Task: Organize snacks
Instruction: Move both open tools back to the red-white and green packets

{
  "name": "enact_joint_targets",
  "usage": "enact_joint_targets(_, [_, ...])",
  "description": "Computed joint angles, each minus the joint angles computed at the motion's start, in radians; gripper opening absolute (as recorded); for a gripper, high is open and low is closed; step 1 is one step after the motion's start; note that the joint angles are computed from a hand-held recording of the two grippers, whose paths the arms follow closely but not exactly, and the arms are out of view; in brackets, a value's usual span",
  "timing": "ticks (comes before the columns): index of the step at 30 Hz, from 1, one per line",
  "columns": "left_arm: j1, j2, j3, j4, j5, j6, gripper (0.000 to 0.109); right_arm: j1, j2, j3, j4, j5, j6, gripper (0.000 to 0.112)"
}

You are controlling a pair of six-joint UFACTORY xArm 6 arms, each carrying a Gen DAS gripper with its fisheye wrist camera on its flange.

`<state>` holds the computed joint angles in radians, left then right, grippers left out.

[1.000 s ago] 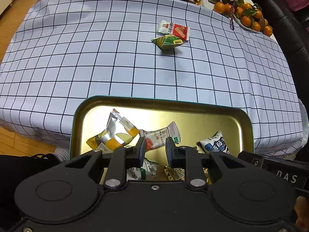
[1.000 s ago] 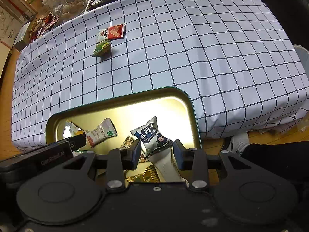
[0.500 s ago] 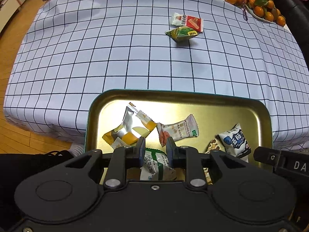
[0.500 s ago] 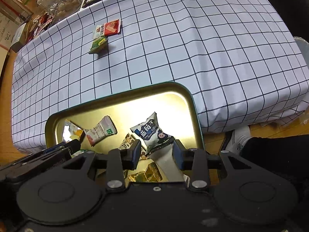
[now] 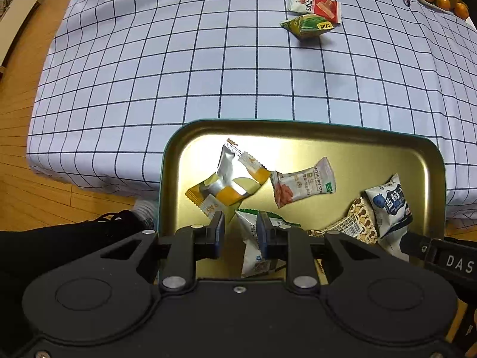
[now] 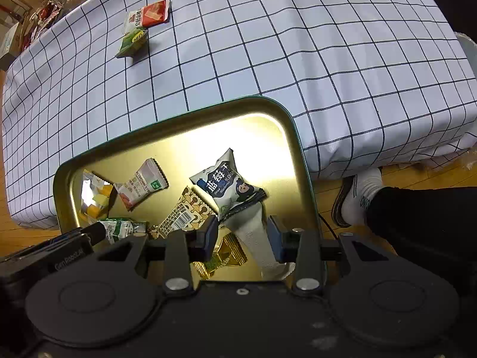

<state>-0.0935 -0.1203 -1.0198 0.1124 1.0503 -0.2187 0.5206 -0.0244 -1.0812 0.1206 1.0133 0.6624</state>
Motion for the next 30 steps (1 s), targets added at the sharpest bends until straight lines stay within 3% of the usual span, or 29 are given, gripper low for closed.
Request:
enact_joint_targets(8, [0.031,0.107,-0.184,-0.065,0.063,0.036,0.033,-0.047,0.051,-0.074,0.113,0.062,-0.048,0.039])
enact_joint_targets(13, [0.024,0.185,-0.299,-0.003,0.042,0.009,0.034,-0.062,0.074,-0.13,0.097,0.073,-0.053,0.039])
enact_joint_targets(22, [0.028,0.373,-0.551,-0.017,0.069,0.028,0.034,-0.075,0.159,-0.263,0.04,0.099,-0.058,0.039])
enact_joint_targets(30, [0.062,0.5,-0.672,-0.045,0.096,0.032,0.034,-0.078,0.293,-0.435,-0.021,0.081,-0.062,0.039])
